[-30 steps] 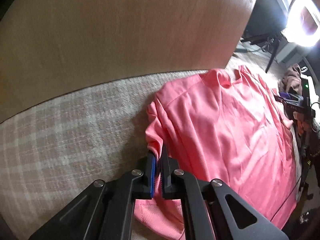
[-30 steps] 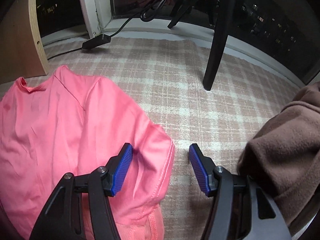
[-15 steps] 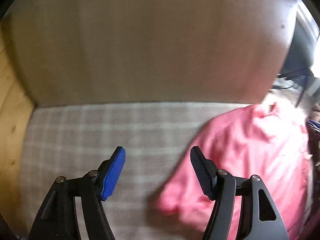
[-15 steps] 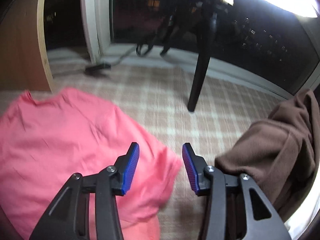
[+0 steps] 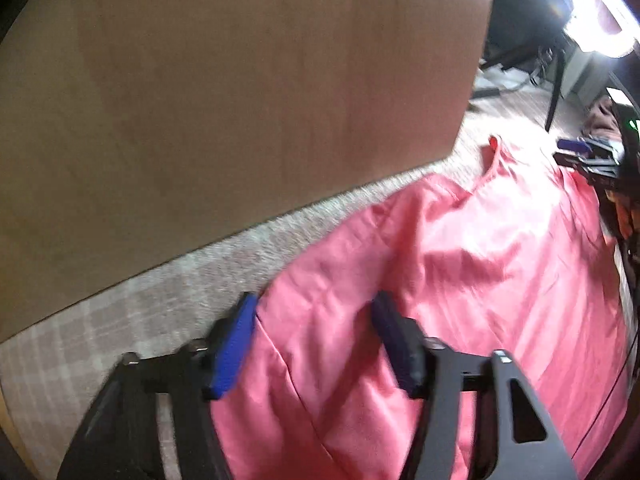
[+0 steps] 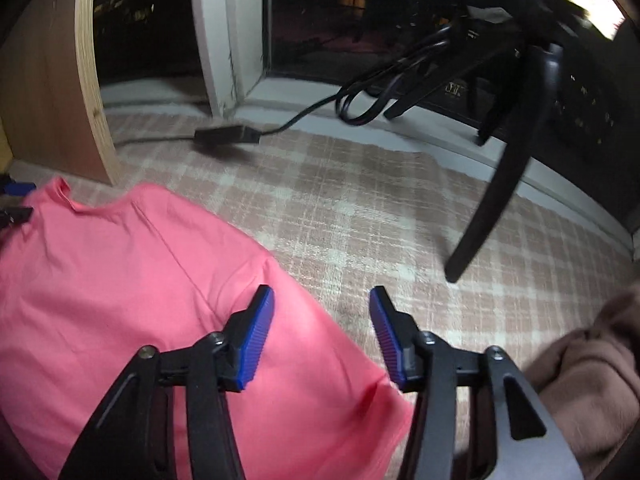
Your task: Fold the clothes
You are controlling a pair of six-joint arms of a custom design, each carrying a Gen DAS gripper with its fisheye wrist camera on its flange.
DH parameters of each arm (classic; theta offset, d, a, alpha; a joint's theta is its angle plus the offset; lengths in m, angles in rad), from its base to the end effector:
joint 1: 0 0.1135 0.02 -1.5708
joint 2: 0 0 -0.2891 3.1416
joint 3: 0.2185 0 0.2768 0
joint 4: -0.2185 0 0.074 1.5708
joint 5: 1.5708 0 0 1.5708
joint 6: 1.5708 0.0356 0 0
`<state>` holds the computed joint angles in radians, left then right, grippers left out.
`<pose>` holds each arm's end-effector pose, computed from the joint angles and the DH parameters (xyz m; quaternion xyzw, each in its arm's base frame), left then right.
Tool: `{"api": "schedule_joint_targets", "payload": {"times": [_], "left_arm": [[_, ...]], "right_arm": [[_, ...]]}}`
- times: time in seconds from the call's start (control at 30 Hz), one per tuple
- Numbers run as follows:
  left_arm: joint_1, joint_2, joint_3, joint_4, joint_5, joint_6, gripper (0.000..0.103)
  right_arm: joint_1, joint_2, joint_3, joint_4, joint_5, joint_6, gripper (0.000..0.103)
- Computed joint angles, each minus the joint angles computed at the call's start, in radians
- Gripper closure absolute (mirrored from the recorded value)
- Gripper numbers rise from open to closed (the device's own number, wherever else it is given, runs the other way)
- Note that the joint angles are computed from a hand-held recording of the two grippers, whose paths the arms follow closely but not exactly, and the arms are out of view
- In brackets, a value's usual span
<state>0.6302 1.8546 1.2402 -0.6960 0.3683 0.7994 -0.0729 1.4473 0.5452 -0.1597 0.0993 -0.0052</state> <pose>0.3177 0.2159 0.1807 0.1061 0.9693 -0.0535 0.2154 0.2514 -0.0219 0.1300 0.0452 0.9656 -0.0578 0.2494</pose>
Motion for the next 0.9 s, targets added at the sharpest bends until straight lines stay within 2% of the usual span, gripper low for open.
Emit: {"api": "schedule_joint_targets", "payload": {"times": [0.03,0.07,0.1,0.13,0.17,0.2,0.23,0.27,0.3,0.37,0.4,0.47,0.6,0.67,0.83,0.9], "left_arm": [[-0.002,-0.006,-0.012,0.012,-0.002,0.007,0.065],[0.0,-0.009,-0.013,0.011,0.003,0.011,0.079],[0.004,-0.009,-0.006,0.0,0.012,0.006,0.098],[0.008,-0.008,0.001,-0.012,0.021,0.002,0.097],[0.011,-0.014,0.002,-0.013,0.028,-0.005,0.097],[0.013,-0.039,-0.019,0.022,0.031,-0.019,0.097],[0.014,-0.057,-0.033,0.05,0.031,-0.03,0.097],[0.013,-0.073,-0.047,0.081,0.025,-0.044,0.097],[0.01,-0.087,-0.059,0.109,0.016,-0.058,0.093],[0.001,-0.094,-0.063,0.141,-0.03,-0.09,0.086],[0.002,-0.089,-0.051,0.132,-0.047,-0.096,0.072],[0.028,-0.083,-0.016,0.09,-0.039,-0.09,0.059],[0.147,-0.094,0.063,-0.039,0.033,-0.027,0.057],[0.235,-0.085,0.107,-0.15,0.07,0.036,0.056],[0.454,-0.025,0.173,-0.398,0.107,0.21,0.055],[0.489,0.023,0.198,-0.452,0.106,0.213,0.055]], "right_arm": [[-0.002,0.013,0.002,0.004,-0.006,-0.006,0.051],[-0.01,0.019,0.002,0.006,-0.024,-0.012,0.051],[-0.017,0.025,0.0,0.011,-0.044,-0.017,0.051],[-0.022,0.032,-0.002,0.02,-0.067,-0.021,0.051],[-0.025,0.036,-0.006,0.03,-0.091,-0.026,0.063],[-0.027,0.034,-0.012,0.04,-0.117,-0.032,0.076],[-0.024,0.028,-0.018,0.049,-0.128,-0.036,0.099],[-0.012,0.014,-0.026,0.057,-0.108,-0.035,0.1],[0.0,0.001,-0.032,0.065,-0.072,-0.03,0.1],[0.018,-0.017,-0.041,0.089,0.066,-0.004,0.101],[0.023,-0.019,-0.04,0.095,0.122,0.004,0.101],[0.015,-0.01,-0.029,0.079,0.166,0.002,0.101],[-0.003,-0.069,-0.04,0.029,0.127,-0.005,0.093],[0.018,-0.119,-0.057,0.005,0.128,0.009,0.087],[0.124,-0.276,-0.08,-0.118,0.077,0.079,0.083],[0.187,-0.317,-0.079,-0.163,0.045,0.132,0.081]]}}
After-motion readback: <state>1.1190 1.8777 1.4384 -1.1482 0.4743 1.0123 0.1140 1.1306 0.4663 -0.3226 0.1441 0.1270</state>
